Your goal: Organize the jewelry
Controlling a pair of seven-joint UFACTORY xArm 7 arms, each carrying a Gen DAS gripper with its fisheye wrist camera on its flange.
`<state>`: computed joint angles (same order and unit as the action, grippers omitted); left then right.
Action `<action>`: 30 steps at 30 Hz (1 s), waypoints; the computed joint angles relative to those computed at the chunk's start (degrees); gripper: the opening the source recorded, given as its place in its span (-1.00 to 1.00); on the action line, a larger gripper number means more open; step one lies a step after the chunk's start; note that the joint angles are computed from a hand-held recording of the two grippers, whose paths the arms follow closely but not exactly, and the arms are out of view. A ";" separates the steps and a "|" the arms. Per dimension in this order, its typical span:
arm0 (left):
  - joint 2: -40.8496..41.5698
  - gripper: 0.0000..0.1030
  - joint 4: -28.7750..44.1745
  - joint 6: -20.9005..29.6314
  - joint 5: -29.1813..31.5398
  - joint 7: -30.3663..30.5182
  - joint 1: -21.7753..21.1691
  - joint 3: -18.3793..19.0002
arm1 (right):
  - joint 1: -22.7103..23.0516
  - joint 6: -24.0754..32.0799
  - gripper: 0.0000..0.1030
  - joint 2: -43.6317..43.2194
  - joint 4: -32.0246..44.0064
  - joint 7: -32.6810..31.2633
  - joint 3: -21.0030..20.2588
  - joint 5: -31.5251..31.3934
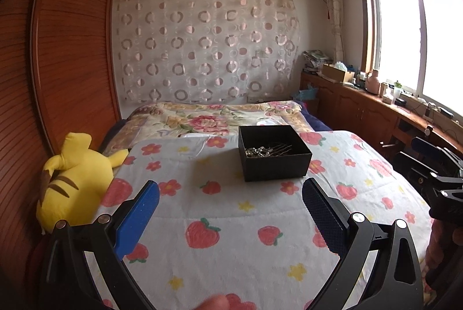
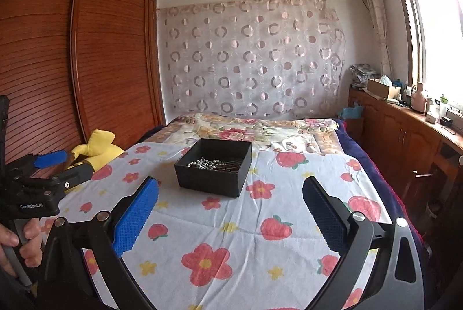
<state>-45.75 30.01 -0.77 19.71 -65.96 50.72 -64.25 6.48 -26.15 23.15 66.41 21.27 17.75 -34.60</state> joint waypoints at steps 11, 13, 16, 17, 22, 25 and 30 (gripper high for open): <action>-2.23 0.85 -0.77 -1.41 -1.23 -0.75 -0.40 -0.41 | 1.91 -1.86 0.95 -1.49 -2.68 -1.36 -2.06 3.76; -1.67 0.85 -0.68 -1.36 -1.23 -0.41 -0.60 -0.26 | 1.76 -1.88 0.95 -1.44 -2.58 -1.01 -1.97 3.36; -1.28 0.85 -0.42 -1.41 -1.34 -0.17 -0.44 -0.36 | 1.75 -2.01 0.95 -1.40 -2.61 -0.86 -2.06 3.05; -1.34 0.85 -0.48 -1.41 -1.38 -0.13 -0.54 -0.29 | 1.87 -1.91 0.95 -1.43 -2.55 -0.89 -2.16 3.14; -1.11 0.85 -0.24 -1.44 -1.47 0.07 -0.26 -0.56 | 2.25 -2.63 0.95 -1.50 -3.00 -1.04 -2.49 3.53; -1.11 0.85 -0.28 -1.56 -1.61 0.07 -0.28 -0.57 | 3.15 -3.13 0.95 -1.67 -3.58 -1.71 -2.98 4.47; -1.07 0.85 -0.23 -1.45 -1.62 0.19 -0.30 -0.62 | 3.52 -3.37 0.95 -1.79 -3.79 -1.86 -3.16 4.83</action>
